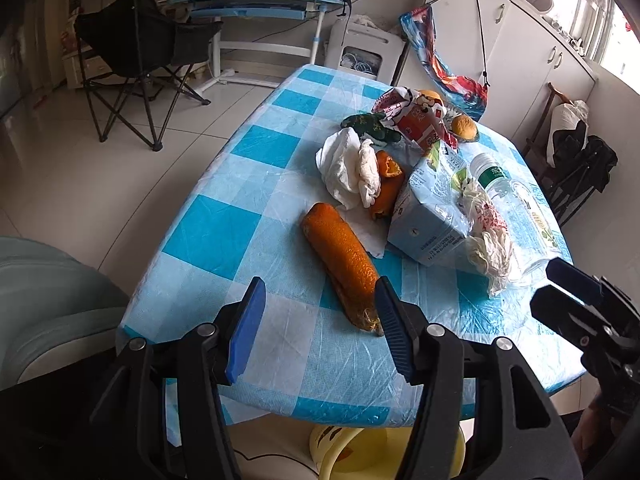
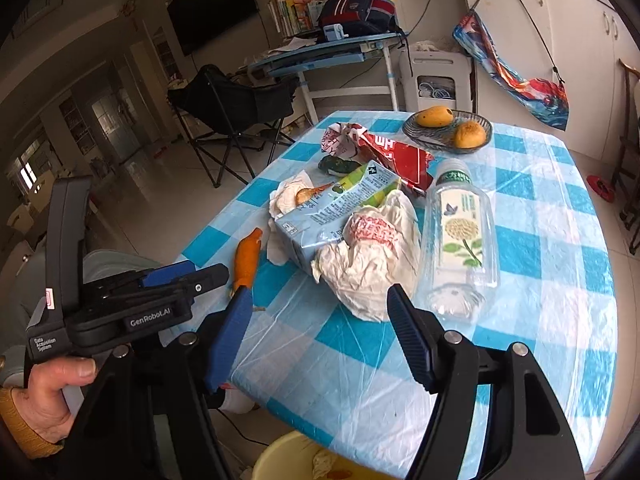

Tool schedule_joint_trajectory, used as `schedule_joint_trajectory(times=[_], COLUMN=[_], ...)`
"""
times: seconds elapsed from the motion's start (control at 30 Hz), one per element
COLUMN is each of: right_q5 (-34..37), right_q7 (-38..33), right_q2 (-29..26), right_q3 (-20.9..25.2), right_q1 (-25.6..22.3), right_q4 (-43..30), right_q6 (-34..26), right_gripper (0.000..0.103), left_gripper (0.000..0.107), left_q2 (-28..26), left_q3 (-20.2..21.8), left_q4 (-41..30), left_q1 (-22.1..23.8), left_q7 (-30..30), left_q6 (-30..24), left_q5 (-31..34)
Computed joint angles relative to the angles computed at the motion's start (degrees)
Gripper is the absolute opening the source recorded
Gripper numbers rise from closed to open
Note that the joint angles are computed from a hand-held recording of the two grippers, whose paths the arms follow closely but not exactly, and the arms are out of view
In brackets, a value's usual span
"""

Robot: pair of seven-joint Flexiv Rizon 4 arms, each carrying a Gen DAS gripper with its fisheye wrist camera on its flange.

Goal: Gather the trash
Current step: 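Grasp the crumpled white plastic bag with right tool while left grasps large orange peel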

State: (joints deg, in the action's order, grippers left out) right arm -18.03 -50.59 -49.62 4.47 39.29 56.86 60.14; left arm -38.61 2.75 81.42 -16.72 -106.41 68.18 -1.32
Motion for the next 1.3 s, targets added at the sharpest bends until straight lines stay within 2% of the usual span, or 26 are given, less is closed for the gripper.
schedule_joint_trajectory(times=[0.13,0.43,0.67,0.83,0.9,0.93,1.0,1.13,1.23,1.3], right_q5=[-0.44,-0.08,1.96,3.38,3.67,3.92,4.43,5.96,6.93,7.40], right_q7=[-4.55,-6.91,-5.82,-6.01,-6.80,-7.10,-7.03,-5.88,-4.20,-3.31], right_q2=[-3.35,-5.79,-6.83,-7.21,-7.24,-7.17,-6.60,-5.32,-3.89,-2.84], right_q3=[0.47,-0.81,-0.80,0.09,0.37,0.55,0.60,1.31,1.65,2.02], right_q1=[-0.20,0.26,-0.48,-1.41,-1.50,-1.54,-1.57,-2.09,-2.40,-2.60], right_q4=[-6.18,-9.38,-10.61,-11.26,-11.45,-11.37,-10.16,-7.78,-5.11,-3.26], right_q6=[-6.56,-9.25,-8.43,-7.38,-7.13,-6.85,-5.49,-2.52,0.39,2.11], right_gripper=[0.067,0.069,0.069,0.050,0.044,0.042,0.040,0.037,0.036,0.036], left_gripper=[0.055,0.062,0.065,0.065,0.047,0.045,0.024,0.015,0.000,0.000], left_q2=[-1.37,-3.90,-5.17,-5.79,-5.52,-5.33,-5.14,-4.55,-3.76,-3.18], left_q3=[0.34,2.09,2.40,1.81,-1.52,-3.29,-5.73,-8.03,-10.11,-9.71], left_q4=[-1.66,-6.11,-8.22,-8.79,-7.16,-6.20,-4.52,-1.83,0.65,1.76], left_q1=[-0.01,-1.32,-1.62,-1.06,1.31,2.57,4.22,5.59,6.94,6.68], left_q7=[-0.65,-2.41,-2.60,-1.19,1.44,2.85,5.43,9.63,12.33,13.09], left_q6=[-1.07,-2.46,-3.21,-2.45,-0.58,0.18,2.04,5.24,7.62,8.32], left_q5=[-0.07,2.20,3.65,4.10,1.66,-0.06,-2.87,-6.85,-9.87,-10.90])
